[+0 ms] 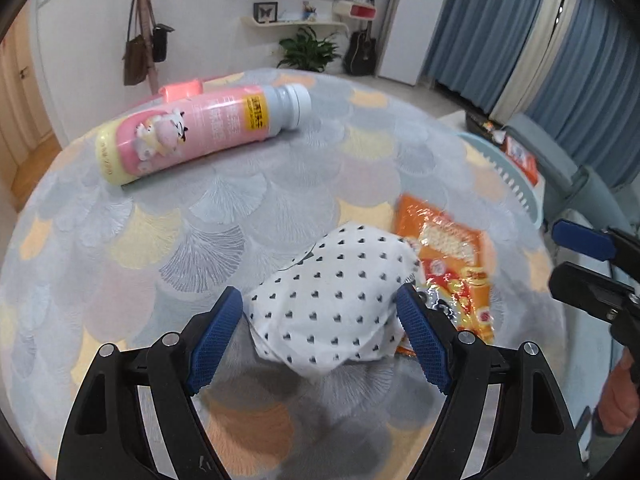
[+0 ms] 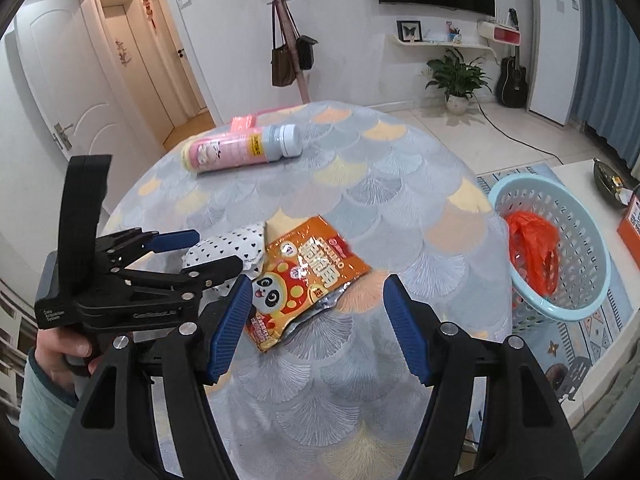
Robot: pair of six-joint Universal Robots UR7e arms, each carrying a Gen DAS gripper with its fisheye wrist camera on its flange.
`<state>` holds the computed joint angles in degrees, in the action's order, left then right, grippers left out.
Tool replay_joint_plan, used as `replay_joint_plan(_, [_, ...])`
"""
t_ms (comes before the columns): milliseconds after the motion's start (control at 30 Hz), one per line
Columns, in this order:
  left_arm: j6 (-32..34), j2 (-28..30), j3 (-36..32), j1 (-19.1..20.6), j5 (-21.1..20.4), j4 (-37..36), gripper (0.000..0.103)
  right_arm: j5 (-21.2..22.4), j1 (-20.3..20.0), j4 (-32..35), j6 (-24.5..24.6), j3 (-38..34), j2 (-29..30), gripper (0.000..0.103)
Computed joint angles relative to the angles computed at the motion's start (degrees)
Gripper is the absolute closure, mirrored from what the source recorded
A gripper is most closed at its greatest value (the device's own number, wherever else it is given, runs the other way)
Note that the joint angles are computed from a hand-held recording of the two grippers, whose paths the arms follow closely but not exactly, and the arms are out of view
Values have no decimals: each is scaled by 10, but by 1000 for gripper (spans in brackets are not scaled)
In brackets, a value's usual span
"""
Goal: Collect trash
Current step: 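Grasp the heart-print paper with the left tool while the right tool grasps the orange snack bag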
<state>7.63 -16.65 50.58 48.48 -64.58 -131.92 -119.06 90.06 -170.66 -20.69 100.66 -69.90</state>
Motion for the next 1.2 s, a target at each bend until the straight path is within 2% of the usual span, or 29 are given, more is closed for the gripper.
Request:
replay_joint_plan(167, [3,7,-5,-8,33,4,31,6,-7,29,16,-10,4,39])
replay_joint_plan(300, [3,4,1,-7,37,-11,48,6,-11,39,21,-12,9,39])
replay_joint_plan(433, [-8,-9,19,-2,22,-30,66,-2,-12,41,19,-18,21,39])
replay_joint_plan(533, [-27,-21,34,6,0,-46,77,-14,-11,35,19,-26,36,39])
replay_joint_plan(633, [-55,-35,52,16,-27,-61,84,-4,-16,49,31,-37,46,39])
replay_joint_plan(733, [-69,-45,70,21,-23,-87,85,-1,-17,48,38,-49,59,39])
replay_joint_plan(900, [-82,-52,89,28,-15,-130,86,-25,-9,19,26,-74,90,39])
replay_joint_plan(1000, [-92,-59,107,35,-28,-165,87,-33,-3,25,31,-99,110,39])
replay_joint_plan(1067, [-89,-61,116,31,-11,-184,87,-47,2,30,41,-118,124,38])
replay_joint_plan(1167, [-87,-64,130,27,6,-216,87,-42,3,66,76,-148,139,18])
replay_joint_plan(1200, [-87,-64,131,25,8,-224,87,-49,5,71,82,-157,145,15])
